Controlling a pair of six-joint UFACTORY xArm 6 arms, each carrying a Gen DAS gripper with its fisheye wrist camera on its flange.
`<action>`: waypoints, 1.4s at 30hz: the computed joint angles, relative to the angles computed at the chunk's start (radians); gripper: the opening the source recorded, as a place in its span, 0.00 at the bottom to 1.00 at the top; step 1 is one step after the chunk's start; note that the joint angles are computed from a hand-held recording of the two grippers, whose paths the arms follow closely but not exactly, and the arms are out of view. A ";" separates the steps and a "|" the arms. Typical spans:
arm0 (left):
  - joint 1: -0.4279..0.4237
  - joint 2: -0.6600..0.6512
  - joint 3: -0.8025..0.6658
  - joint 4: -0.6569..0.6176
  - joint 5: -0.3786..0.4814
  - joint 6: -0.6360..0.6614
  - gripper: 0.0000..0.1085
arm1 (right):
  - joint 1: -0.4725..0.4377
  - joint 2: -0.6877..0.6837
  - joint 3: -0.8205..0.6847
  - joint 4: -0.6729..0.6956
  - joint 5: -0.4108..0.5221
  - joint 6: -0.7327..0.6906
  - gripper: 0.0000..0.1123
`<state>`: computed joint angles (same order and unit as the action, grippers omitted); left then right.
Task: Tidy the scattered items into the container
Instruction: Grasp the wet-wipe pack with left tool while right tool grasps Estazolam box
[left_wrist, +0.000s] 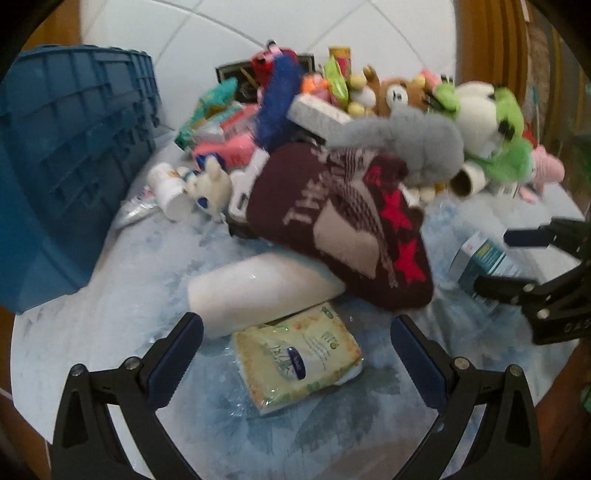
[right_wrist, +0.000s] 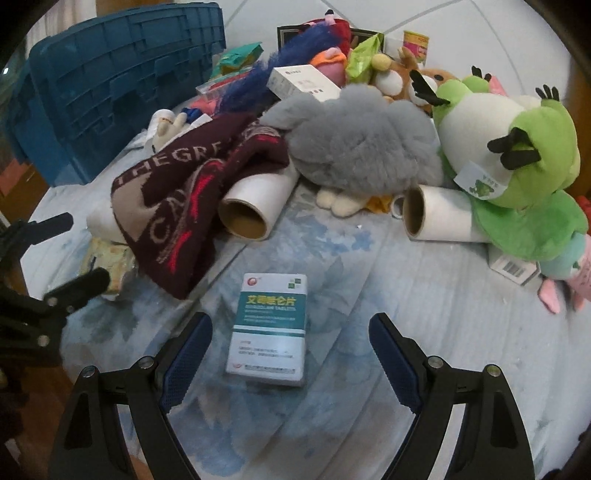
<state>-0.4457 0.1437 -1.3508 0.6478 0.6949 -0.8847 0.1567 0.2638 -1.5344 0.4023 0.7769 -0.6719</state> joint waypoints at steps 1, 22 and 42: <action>0.002 0.008 -0.004 0.002 0.006 -0.002 0.95 | 0.000 0.007 -0.007 0.001 0.004 0.001 0.78; 0.012 0.030 0.015 -0.005 0.021 -0.130 0.95 | 0.016 0.070 -0.050 -0.046 -0.003 0.035 0.67; 0.014 -0.011 0.071 -0.012 -0.056 -0.145 0.50 | 0.010 0.011 0.017 -0.061 -0.083 0.049 0.33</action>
